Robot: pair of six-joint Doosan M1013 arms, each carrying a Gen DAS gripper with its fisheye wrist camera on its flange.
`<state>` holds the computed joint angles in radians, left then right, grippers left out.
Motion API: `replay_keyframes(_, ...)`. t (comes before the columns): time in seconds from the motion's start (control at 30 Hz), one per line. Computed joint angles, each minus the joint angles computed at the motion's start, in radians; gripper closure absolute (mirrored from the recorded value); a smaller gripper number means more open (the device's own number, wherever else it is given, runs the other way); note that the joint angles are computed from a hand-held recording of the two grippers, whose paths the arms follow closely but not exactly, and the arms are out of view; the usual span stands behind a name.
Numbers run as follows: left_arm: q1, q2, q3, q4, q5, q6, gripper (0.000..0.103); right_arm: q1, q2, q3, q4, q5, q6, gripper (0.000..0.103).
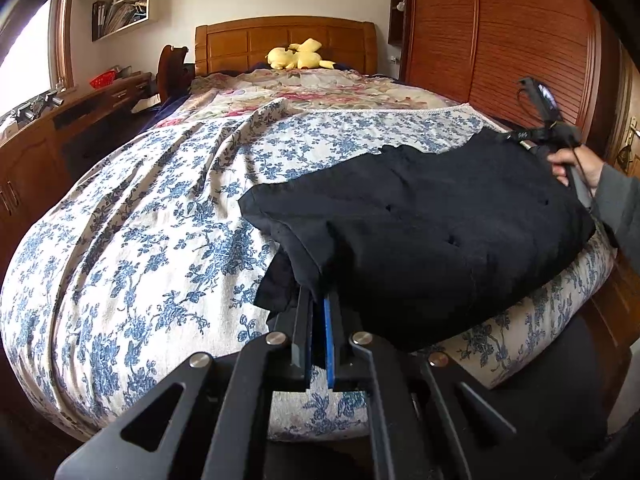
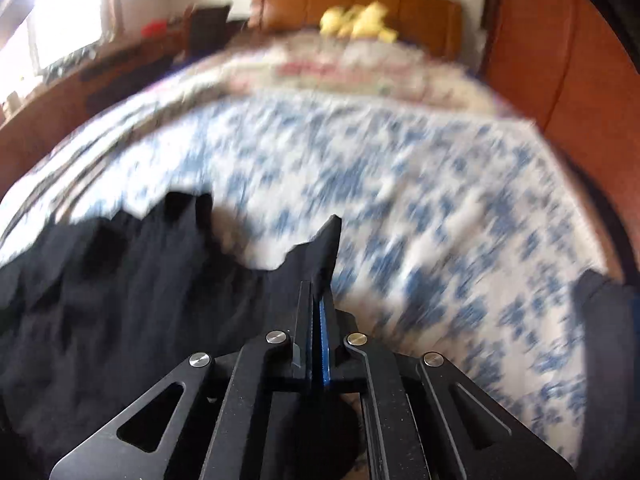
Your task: Fold large clothes
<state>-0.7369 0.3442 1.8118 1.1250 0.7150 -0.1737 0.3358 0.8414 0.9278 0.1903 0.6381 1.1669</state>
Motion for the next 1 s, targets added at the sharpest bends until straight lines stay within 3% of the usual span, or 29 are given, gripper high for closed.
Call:
replay_keyframes(0.27,0.011,0.0,0.001,-0.005,-0.022,-0.008,0.1,0.016,0.013,-0.024,-0.268,0.033,0.226,0.102)
replay_keyframes(0.3,0.011,0.0,0.0,-0.007,-0.02,-0.006,0.1,0.017,0.01,-0.019,-0.281,0.031,0.227,0.099)
replay_keyframes(0.37,0.011,0.001,0.002,-0.007,-0.021,-0.01,0.1,0.032,0.008,-0.019,-0.386,0.037,0.276,0.075)
replay_keyframes(0.4,0.014,0.001,0.003,-0.012,-0.026,-0.011,0.1,0.035,0.004,-0.014,-0.4,0.034,0.276,0.07)
replay_keyframes(0.43,0.016,0.001,0.006,-0.018,-0.034,-0.014,0.099,0.035,-0.003,-0.004,-0.372,0.024,0.252,0.065)
replay_keyframes(0.6,0.017,-0.003,0.011,-0.039,-0.044,-0.015,0.096,0.05,-0.05,0.052,-0.076,0.012,-0.03,0.063)
replay_keyframes(0.73,0.009,-0.018,0.026,-0.026,-0.031,-0.042,0.085,0.081,-0.055,0.07,0.164,0.115,-0.285,0.063)
replay_keyframes(0.87,0.003,-0.039,0.049,-0.01,-0.031,-0.075,0.078,0.119,-0.023,0.045,0.233,0.229,-0.363,0.064)
replay_keyframes(1.0,-0.003,-0.053,0.065,0.007,-0.013,-0.095,0.07,0.164,0.028,-0.002,0.129,0.278,-0.319,0.064)
